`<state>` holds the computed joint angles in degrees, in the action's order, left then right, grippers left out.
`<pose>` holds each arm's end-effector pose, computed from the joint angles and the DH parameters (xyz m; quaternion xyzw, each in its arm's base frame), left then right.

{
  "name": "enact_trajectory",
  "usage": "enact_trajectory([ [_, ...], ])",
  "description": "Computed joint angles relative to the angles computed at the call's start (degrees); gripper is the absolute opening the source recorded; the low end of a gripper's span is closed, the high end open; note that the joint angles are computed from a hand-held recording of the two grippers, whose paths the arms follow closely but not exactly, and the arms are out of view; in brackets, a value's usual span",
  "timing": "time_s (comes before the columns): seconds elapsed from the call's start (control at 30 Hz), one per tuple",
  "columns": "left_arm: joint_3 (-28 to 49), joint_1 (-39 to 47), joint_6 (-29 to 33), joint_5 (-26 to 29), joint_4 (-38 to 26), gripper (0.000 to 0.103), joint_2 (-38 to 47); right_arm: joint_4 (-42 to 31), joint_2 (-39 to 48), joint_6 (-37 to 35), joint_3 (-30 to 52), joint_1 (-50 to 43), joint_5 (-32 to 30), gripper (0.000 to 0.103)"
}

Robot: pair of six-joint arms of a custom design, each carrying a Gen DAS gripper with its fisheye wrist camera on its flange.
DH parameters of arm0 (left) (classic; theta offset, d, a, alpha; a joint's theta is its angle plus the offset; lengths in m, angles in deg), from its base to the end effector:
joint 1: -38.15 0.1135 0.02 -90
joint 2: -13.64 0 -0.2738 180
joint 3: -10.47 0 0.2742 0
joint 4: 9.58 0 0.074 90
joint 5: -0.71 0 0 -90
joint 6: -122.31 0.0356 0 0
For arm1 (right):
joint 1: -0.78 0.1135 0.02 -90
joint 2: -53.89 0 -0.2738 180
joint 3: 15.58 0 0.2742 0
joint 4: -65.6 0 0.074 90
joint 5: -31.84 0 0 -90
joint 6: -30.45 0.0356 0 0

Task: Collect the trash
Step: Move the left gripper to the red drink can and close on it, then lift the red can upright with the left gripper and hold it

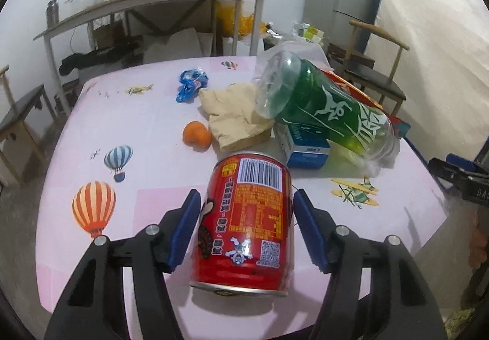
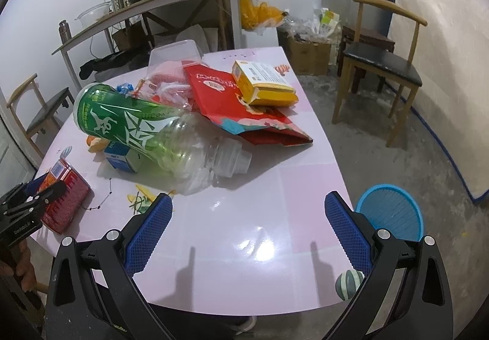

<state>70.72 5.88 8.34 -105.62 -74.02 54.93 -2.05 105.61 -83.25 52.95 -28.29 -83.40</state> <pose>0.1317 -0.0713 0.3061 0.0126 0.9176 -0.0608 0.3927 0.1646 -0.0742 0.3254 -0.0301 0.9218 0.0391 0.3844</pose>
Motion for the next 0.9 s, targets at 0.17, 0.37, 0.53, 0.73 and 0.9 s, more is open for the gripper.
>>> enact_trajectory([
  [0.17, -0.9, 2.2, -3.1, 3.3, -1.5, 0.076, -2.1, -1.0, -1.2, 0.2, 0.2, 1.2, 0.1, 0.095],
  [0.37, -2.1, -1.7, -8.4, -1.2, -5.4, 0.087, -7.1, -1.5, -1.9, -0.4, 0.6, 1.3, -0.1, 0.095],
  [0.53, -3.9, -6.0, -12.1, -6.0, -7.1, 0.087, -8.5, -2.2, -2.3, 0.1, 1.0, 2.6, 0.4, 0.095],
  [0.73, -2.6, -8.5, -14.2, -10.1, -8.8, 0.062, -10.0, -2.4, -3.6, 0.1, 0.9, 3.1, 0.6, 0.095],
  [0.9, 0.0, -3.4, -10.6, -8.5, -7.5, 0.061, -11.1, -2.7, -3.5, 0.1, 1.0, 2.7, 0.6, 0.095],
])
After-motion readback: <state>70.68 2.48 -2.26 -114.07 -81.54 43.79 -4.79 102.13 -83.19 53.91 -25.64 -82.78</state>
